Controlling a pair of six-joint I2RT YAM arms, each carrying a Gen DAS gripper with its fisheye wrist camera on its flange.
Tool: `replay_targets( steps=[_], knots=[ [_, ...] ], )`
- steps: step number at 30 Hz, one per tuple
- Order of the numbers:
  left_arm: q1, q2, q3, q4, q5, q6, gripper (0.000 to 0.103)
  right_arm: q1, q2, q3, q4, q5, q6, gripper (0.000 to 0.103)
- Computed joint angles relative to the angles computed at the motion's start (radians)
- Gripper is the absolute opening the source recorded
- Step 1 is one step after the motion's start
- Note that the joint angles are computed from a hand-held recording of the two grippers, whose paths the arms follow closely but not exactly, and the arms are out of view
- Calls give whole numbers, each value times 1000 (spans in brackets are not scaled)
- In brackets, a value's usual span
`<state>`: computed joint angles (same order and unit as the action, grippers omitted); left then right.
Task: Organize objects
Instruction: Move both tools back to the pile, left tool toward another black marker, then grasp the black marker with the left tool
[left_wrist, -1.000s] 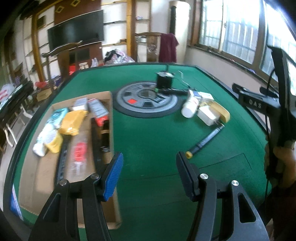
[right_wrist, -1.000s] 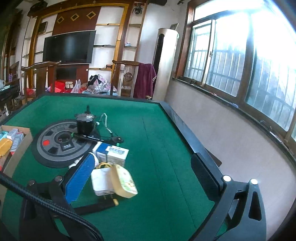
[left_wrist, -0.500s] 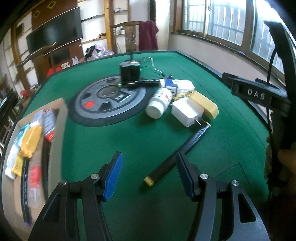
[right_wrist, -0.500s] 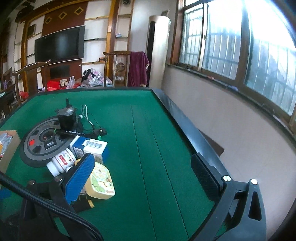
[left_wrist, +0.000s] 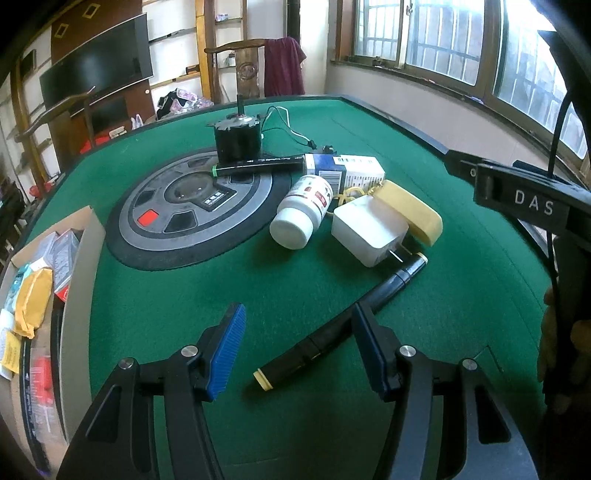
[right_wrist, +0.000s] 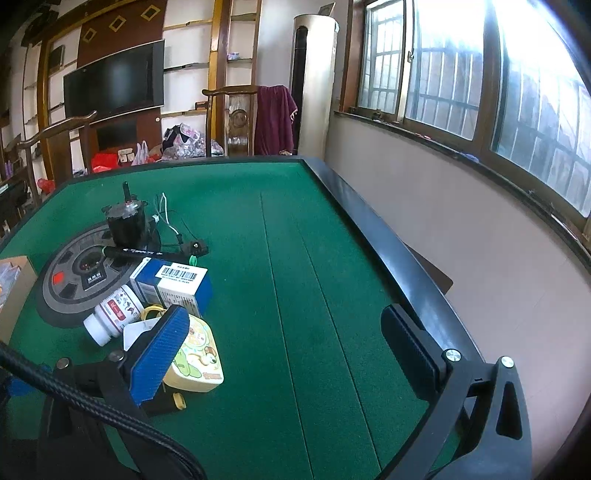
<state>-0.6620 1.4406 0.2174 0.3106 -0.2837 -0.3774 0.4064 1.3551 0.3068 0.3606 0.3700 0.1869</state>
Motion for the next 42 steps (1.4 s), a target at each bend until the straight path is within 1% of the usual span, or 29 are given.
replay_targets(
  steps=[8,12,14,18,21,22,23,24,25,26,27,29,30,32,34,35,37,38,40,41,42],
  knots=[
    [13,41,2,58,34,21,55,-5,34,13,-3,-3,-2,103],
    [-2,110,52,19,36,23,55,-13,47,20,-5,-11,1,103],
    [-13,113,53,31,38,27,55,-16,53,25,-11,-15,2,103],
    [-40,158,94,13,12,37,59,-16,60,27,-12,-18,4,103],
    [-32,171,102,23,32,49,59,-21,68,30,-15,-31,8,103],
    [-28,169,98,29,38,49,56,-27,72,31,-17,-39,9,103],
    [-23,159,88,38,42,47,43,-32,74,32,-19,-45,12,103],
    [-21,145,73,46,51,45,32,-42,77,33,-19,-54,14,103],
    [-24,133,63,47,48,41,28,-48,81,36,-21,-59,17,103],
    [-26,116,48,46,51,37,20,-58,85,38,-24,-67,20,103],
    [-17,89,25,44,68,29,14,-67,89,40,-28,-75,25,103],
    [20,16,-6,10,102,27,12,-82,95,47,-41,-91,35,103],
    [55,-49,-29,-26,121,22,12,-89,94,48,-46,-101,38,103],
    [133,-147,-58,-98,210,25,12,-105,93,49,-53,-126,43,103],
    [176,-213,-88,-148,248,33,12,-113,97,53,-59,-137,49,103],
    [193,-217,-96,-154,263,35,12,-118,100,56,-62,-145,49,103],
    [229,-189,-99,-126,299,42,12,-125,107,62,-67,-162,53,103],
    [233,-164,-85,-121,294,36,12,-126,109,62,-67,-164,54,103],
    [221,-122,-51,-122,282,24,16,-126,115,66,-67,-162,56,103],
    [199,-100,-37,-113,265,20,26,-128,114,64,-64,-162,57,103],
    [178,-73,-21,-100,249,17,40,-127,116,63,-58,-162,59,103]
  ],
)
